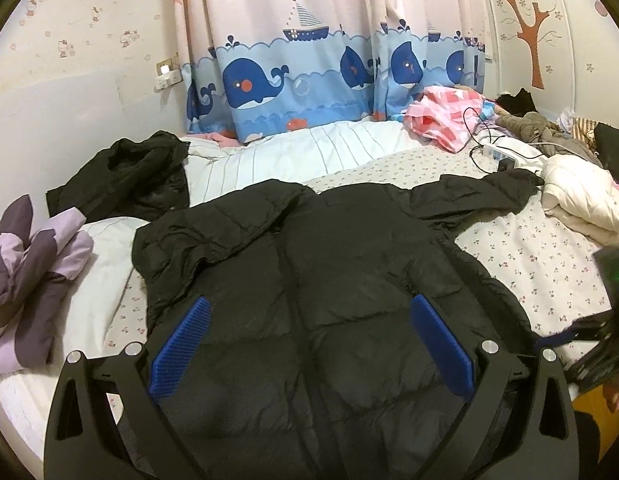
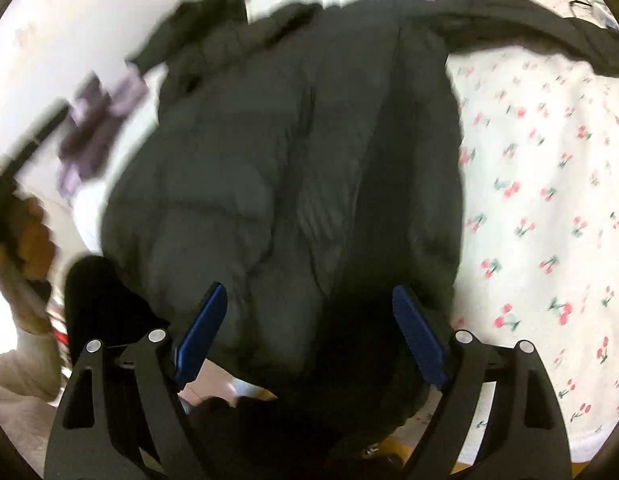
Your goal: Fold large clothes
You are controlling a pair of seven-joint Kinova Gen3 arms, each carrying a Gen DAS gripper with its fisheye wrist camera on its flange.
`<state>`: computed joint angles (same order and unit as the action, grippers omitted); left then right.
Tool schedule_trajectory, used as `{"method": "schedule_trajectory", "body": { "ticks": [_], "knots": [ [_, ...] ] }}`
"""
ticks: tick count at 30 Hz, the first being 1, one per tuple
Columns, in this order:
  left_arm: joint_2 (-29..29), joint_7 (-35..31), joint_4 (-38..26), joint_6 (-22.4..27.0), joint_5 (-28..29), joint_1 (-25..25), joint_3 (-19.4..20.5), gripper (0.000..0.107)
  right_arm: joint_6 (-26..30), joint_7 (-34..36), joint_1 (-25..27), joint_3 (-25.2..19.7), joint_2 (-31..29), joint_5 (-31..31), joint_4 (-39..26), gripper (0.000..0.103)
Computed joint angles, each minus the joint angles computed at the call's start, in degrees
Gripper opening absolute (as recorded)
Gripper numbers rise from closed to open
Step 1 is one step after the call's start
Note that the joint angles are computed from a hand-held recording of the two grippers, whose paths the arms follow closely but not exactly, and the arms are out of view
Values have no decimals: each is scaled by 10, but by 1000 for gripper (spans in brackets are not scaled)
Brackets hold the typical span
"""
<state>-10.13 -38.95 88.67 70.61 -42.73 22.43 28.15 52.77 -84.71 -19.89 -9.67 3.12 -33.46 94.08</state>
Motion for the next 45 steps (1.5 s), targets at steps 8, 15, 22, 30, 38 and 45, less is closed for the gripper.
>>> {"method": "schedule_trajectory", "body": {
  "ticks": [8, 15, 22, 30, 38, 45],
  "knots": [
    [35, -35, 5, -57, 28, 5, -52, 97, -132, -65, 63, 57, -41, -35, 48, 87],
    [78, -89, -4, -96, 60, -13, -120, 97, -266, -192, 177, 47, 25, -57, 27, 88],
    [93, -115, 13, -135, 142, -38, -171, 97, -264, -348, 110, 158, 157, 46, -106, 88],
    [91, -121, 29, -145, 135, -50, -177, 97, -174, -534, 22, 311, 309, 144, -285, 91],
    [104, -112, 24, -134, 134, -59, -183, 97, -195, -595, 71, 193, 308, 301, -314, 7],
    [132, -116, -8, -125, 51, -13, -197, 97, -251, -549, 144, 98, 259, 293, -257, 8]
  ]
}}
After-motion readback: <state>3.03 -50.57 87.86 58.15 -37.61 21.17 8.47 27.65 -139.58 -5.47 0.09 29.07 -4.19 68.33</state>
